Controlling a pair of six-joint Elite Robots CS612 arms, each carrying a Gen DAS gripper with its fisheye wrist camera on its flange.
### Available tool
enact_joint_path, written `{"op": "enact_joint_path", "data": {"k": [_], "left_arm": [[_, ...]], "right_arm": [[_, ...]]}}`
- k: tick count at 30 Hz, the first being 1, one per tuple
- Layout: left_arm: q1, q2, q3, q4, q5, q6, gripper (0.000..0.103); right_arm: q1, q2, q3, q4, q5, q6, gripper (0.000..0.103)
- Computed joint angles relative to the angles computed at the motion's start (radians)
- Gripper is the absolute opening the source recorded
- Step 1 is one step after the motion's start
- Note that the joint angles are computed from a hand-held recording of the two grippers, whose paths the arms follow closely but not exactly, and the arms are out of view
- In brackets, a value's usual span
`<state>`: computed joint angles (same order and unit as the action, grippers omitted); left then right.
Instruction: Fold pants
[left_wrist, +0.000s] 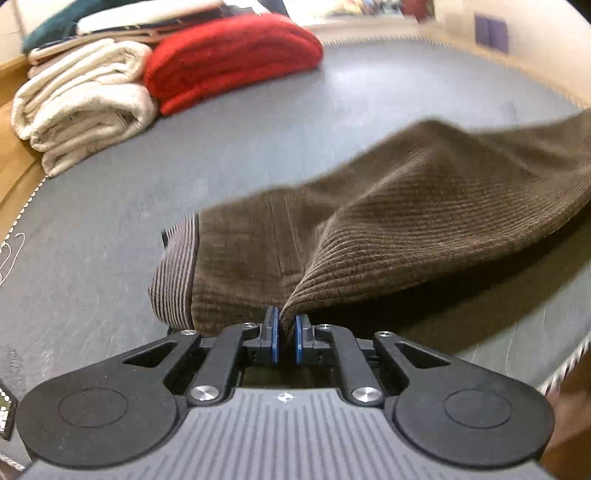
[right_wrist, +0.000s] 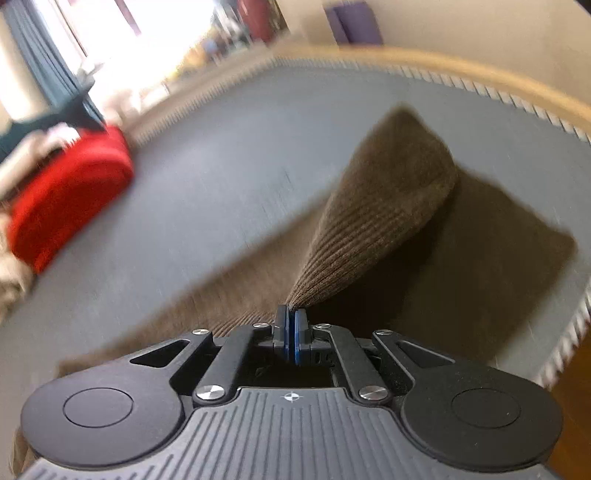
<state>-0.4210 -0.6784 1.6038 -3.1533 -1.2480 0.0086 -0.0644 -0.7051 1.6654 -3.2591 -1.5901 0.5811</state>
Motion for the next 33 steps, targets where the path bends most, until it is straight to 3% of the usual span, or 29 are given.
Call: {"op": "enact_joint_path", "data": {"k": [3,5,6,9,11,13,14,16,18,20,23,24,29,33], "left_arm": [[0.004,-0.013,-0.011,0.147,-0.020,0.014,0.011],[-0.001,-0.023,-0.012,0.175,0.000,-0.004,0.016],[-0.001,-0.027,-0.005,0.141,-0.003,-0.011,0.018],[0.007,-0.026,0.033,-0.028,-0.057,-0.022,0.042],[0.005,-0.016,0.042,-0.084,-0.076,-0.037,0.043],[-0.001,-0.012,0.031,-0.131,-0.071,-0.033,0.043],[0.001,-0.006,0.032,-0.208,-0.099,-0.030,0.043],[0.005,0.003,0.025,-0.248,-0.131,-0.039,0.043],[0.005,0.011,0.008,-0.190,-0.122,-0.057,0.042],[0.005,0.022,-0.017,-0.142,-0.107,-0.085,0.035],[0.014,0.042,-0.057,-0.091,-0.132,-0.130,0.026],[0.019,0.048,-0.067,-0.070,-0.142,-0.135,0.026],[0.015,0.067,-0.095,0.003,-0.140,-0.129,0.026],[0.010,0.074,-0.101,0.029,-0.128,-0.111,0.026]], "right_arm": [[-0.001,-0.012,0.014,0.096,0.017,0.009,0.002],[-0.014,-0.006,0.019,0.074,0.060,0.037,0.003],[-0.022,-0.002,0.021,0.053,0.078,0.066,0.006],[-0.046,0.010,0.038,-0.047,0.098,0.220,0.008],[-0.049,0.019,0.047,-0.145,0.033,0.282,0.013],[-0.050,0.025,0.047,-0.185,-0.044,0.308,0.028],[-0.055,0.027,0.043,-0.184,-0.073,0.328,0.034],[-0.072,0.031,0.035,-0.149,-0.095,0.386,0.036],[-0.090,0.039,0.029,-0.124,-0.100,0.478,0.036],[-0.105,0.055,0.022,-0.132,-0.089,0.572,0.036],[-0.129,0.078,0.001,-0.104,-0.001,0.727,0.036],[-0.135,0.087,-0.005,-0.107,0.036,0.748,0.036],[-0.128,0.106,-0.045,-0.111,0.030,0.740,0.036],[-0.134,0.133,-0.061,-0.180,0.100,0.764,0.036]]}}
